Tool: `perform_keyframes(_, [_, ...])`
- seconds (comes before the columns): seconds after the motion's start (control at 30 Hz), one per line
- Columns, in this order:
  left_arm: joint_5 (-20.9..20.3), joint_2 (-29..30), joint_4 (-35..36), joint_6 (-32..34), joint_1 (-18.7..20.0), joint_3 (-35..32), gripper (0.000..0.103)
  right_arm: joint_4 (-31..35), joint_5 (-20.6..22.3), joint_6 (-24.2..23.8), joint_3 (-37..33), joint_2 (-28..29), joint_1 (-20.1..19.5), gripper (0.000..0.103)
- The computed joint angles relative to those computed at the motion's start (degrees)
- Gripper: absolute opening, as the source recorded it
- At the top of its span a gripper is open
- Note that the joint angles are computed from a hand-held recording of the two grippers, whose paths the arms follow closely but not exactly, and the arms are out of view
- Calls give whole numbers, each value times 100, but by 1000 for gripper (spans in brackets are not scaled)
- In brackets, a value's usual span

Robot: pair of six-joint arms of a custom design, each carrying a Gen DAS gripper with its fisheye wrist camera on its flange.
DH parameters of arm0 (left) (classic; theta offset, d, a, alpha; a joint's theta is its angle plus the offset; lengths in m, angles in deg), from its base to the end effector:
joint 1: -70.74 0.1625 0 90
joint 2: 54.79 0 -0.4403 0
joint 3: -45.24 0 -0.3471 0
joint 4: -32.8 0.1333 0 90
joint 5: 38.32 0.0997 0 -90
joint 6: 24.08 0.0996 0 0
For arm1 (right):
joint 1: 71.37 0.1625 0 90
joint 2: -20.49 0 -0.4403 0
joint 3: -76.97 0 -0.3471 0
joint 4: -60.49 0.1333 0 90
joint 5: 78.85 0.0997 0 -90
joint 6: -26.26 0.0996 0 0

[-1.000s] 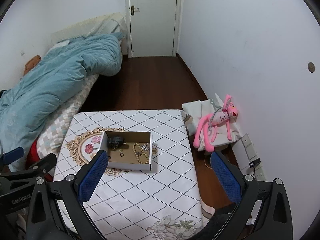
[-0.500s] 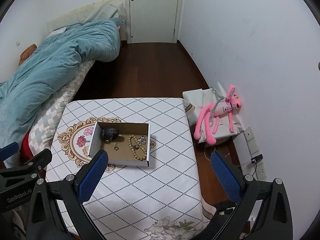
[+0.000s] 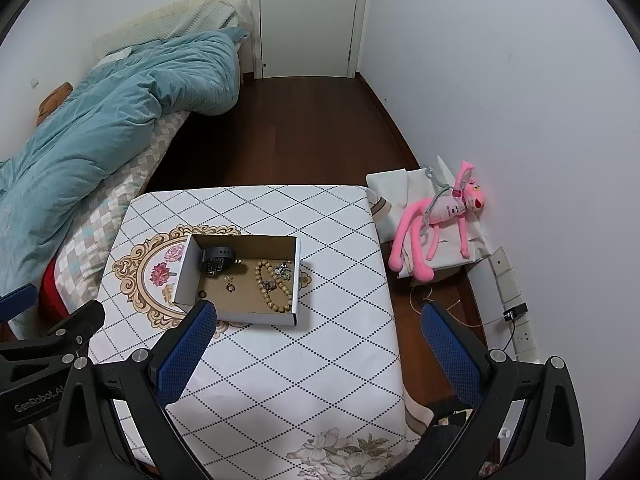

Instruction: Organize jewelry

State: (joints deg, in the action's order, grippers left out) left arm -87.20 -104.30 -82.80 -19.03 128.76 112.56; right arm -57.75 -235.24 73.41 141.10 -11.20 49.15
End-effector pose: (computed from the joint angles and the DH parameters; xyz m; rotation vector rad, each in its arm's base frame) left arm -0.2155 -0.7205 0.3304 0.7181 2.3412 -0.3759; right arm 0.4243 -0.6369 0.1605 -0.2505 -2.0574 0.7909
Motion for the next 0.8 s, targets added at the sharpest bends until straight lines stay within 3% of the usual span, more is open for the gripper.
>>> perform_keyframes(0.8, [-4, -2, -9, 2, 21, -18, 103, 34, 71, 11, 24, -25, 11, 103])
